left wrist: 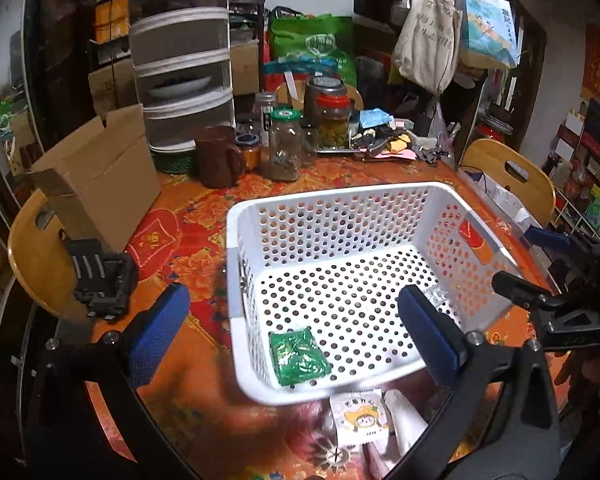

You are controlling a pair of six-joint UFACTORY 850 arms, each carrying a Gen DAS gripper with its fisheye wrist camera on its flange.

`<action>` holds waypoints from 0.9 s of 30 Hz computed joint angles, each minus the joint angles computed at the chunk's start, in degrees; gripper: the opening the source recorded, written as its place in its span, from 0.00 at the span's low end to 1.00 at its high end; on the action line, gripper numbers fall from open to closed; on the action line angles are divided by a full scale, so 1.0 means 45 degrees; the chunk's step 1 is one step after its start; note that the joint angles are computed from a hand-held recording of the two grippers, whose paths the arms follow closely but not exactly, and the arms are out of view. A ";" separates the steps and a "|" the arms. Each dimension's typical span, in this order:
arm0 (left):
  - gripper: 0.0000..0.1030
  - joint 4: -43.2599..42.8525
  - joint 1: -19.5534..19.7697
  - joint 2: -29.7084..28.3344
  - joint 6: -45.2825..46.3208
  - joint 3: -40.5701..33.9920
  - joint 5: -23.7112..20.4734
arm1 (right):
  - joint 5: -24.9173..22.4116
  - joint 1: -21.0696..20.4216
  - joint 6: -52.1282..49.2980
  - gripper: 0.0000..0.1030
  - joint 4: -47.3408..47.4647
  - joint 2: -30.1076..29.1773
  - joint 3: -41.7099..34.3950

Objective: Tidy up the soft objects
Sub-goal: 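Lift both open tools out of the basket back toward the table items, then grasp the white ribbed cup with the left tool while the right tool grasps the black mesh item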

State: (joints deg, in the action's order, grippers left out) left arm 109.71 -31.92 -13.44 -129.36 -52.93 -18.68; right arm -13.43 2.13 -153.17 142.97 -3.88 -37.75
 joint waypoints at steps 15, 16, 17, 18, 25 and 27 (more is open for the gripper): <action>1.00 0.0782 -0.1244 0.2685 -0.1551 0.3000 -0.1309 | -0.0682 -0.0123 -0.0724 1.00 0.0701 0.2340 0.1979; 1.00 0.0809 -0.1330 0.2763 -0.1676 0.3154 -0.1435 | -0.0715 -0.0092 -0.1060 1.00 0.1016 0.2461 0.2102; 1.00 0.0951 -0.1415 0.2864 -0.1884 0.3341 -0.1596 | -0.0777 -0.0015 -0.1928 1.00 0.1852 0.2658 0.2320; 1.00 0.1034 -0.1525 0.2952 -0.2029 0.3521 -0.1758 | -0.0825 0.0024 -0.2419 1.00 0.2337 0.2801 0.2478; 1.00 0.2330 -0.1894 0.3043 -0.4098 0.4574 -0.2057 | -0.1071 0.0047 -0.2705 1.00 0.2723 0.3119 0.3148; 1.00 0.2657 -0.1991 0.2896 -0.4662 0.4755 -0.2162 | -0.1202 0.0061 -0.2837 1.00 0.2914 0.3155 0.3386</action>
